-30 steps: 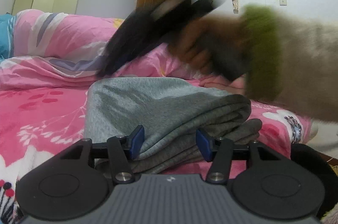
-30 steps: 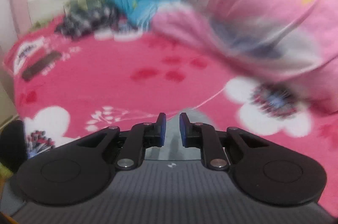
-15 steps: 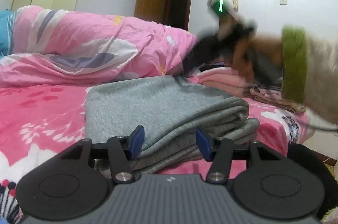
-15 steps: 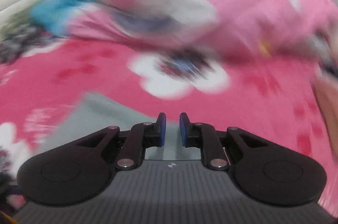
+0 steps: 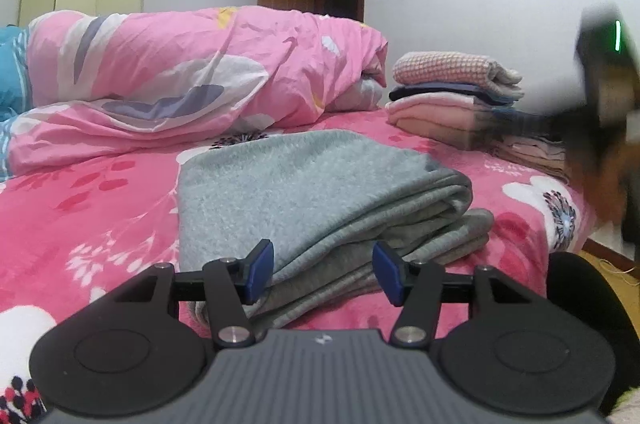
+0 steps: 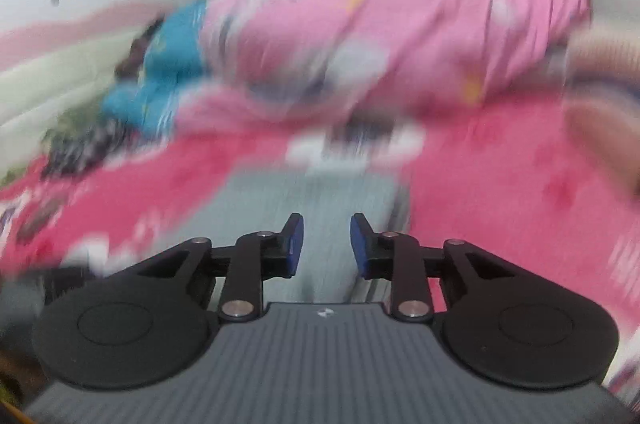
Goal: Fold clothes
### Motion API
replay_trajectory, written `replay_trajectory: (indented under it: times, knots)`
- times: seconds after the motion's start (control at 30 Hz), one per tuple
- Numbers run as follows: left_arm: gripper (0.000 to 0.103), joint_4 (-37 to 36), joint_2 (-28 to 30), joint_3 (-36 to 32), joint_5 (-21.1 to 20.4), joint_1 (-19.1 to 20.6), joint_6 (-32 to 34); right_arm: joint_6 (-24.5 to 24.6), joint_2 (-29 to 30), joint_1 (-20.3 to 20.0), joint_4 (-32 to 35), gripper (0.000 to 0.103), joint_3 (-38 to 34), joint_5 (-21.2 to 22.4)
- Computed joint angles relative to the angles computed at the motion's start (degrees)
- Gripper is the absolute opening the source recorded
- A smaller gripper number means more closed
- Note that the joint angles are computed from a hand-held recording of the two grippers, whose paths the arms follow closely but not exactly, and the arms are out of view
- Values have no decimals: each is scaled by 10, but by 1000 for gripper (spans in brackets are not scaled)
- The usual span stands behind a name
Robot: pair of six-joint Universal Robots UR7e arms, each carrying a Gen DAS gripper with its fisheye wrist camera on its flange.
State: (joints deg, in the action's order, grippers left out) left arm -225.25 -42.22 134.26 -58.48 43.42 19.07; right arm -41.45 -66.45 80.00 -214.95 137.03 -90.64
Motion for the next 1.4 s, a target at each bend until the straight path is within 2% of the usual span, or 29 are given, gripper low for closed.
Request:
replay_trajectory:
  times: [0.07,0.17,0.23,0.33,0.4,0.47,0.53,0.63,0.7,0.77,0.8,0.9,0.97,1.1,1.27,1.37,1.4]
  knots:
    - [57,15,-7,0,13,-8,-9,13,23,-22,-58,26,18,33]
    - [58,17,-17,6,31,-26,5,53,-7,-30,-92,26,48,65]
    - [60,9,-21,7,33,-35,15,48,-7,-43,-135,26,67,97]
    - [62,6,-19,-7,17,-35,2,70,32,-64,-101,27,52,97]
    - [62,25,-13,-29,6,-30,-16,83,48,-91,-127,27,64,138]
    - [63,50,-3,-55,-3,-24,-29,114,8,-94,-79,27,73,148]
    - [62,93,4,-78,-4,-17,-40,154,-36,-110,-34,27,75,187]
    - [62,167,8,-103,1,-5,-63,213,-63,-123,8,28,46,220]
    - [62,176,7,-103,-12,6,-90,235,-60,-126,45,29,17,235]
    - [62,173,6,-103,-23,14,-107,241,-51,-116,116,30,-15,216]
    - [62,174,6,-104,-26,17,-114,235,-49,-116,138,25,-15,215]
    - [62,192,8,-112,-16,17,-113,188,-66,-124,111,24,36,215]
    - [62,196,9,-114,-15,17,-110,182,-90,-136,120,24,61,228]
    - [62,204,6,-116,-14,17,-111,221,-95,-150,110,24,50,269]
    - [61,219,0,-128,2,11,-122,198,-77,-136,120,24,39,236]
    - [61,232,2,-159,1,10,-103,175,-85,-132,66,26,71,213]
    - [62,256,6,-182,-2,10,-93,176,-87,-137,58,26,75,221]
